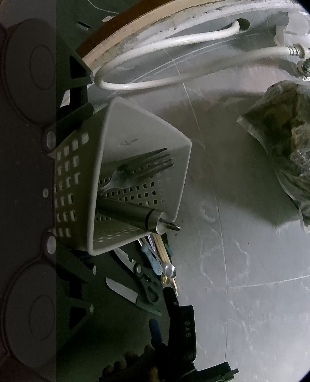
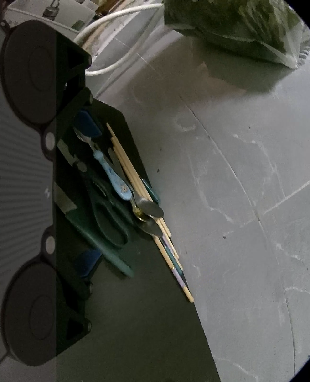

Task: Organize utensils
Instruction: 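Close the right tool on the bundle of wooden chopsticks, then lift the silver spoon off the pile with the right tool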

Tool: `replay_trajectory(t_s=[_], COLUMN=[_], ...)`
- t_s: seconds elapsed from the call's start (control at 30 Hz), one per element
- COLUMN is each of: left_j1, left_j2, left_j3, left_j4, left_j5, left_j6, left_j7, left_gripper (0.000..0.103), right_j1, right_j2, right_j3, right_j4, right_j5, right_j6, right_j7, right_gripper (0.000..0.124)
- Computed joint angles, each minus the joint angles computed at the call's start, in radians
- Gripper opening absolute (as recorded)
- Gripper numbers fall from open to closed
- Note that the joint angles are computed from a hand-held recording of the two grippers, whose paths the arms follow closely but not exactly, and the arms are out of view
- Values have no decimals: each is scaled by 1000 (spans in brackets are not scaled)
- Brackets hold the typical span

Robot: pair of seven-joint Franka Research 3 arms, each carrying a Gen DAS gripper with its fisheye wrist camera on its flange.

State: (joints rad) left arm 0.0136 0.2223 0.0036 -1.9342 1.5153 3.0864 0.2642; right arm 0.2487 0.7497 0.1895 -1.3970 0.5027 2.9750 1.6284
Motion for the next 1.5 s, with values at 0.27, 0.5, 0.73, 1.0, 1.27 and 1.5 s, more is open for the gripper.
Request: replay_trajectory(t_s=[0.27, 0.5, 0.73, 1.0, 1.27, 1.5], left_j1=[4, 1, 1, 1, 0, 4], left_j2=[3, 2, 2, 1, 5, 4], left_j3=[6, 9, 9, 10, 10, 6], left_j4=[-1, -2, -3, -4, 2, 0], left_j5=[-15, -16, -17, -17, -2, -4], left_j6=[27, 26, 26, 26, 26, 25], left_j7=[29, 29, 28, 26, -2, 1], left_gripper=[82, 82, 82, 81, 81, 81], right_j1=[20, 60, 124, 121, 105, 86], right_j2=[33, 130, 277, 318, 370, 357], right_j3=[-22, -96, -269, -271, -242, -189], right_j4=[36, 154, 385, 432, 509, 443], right_j5=[-25, -34, -119, -210, -257, -211], right_j6=[22, 123, -3, -45, -75, 42], right_j7=[43, 157, 429, 577, 652, 652], right_gripper=[103, 103, 81, 53, 23, 3])
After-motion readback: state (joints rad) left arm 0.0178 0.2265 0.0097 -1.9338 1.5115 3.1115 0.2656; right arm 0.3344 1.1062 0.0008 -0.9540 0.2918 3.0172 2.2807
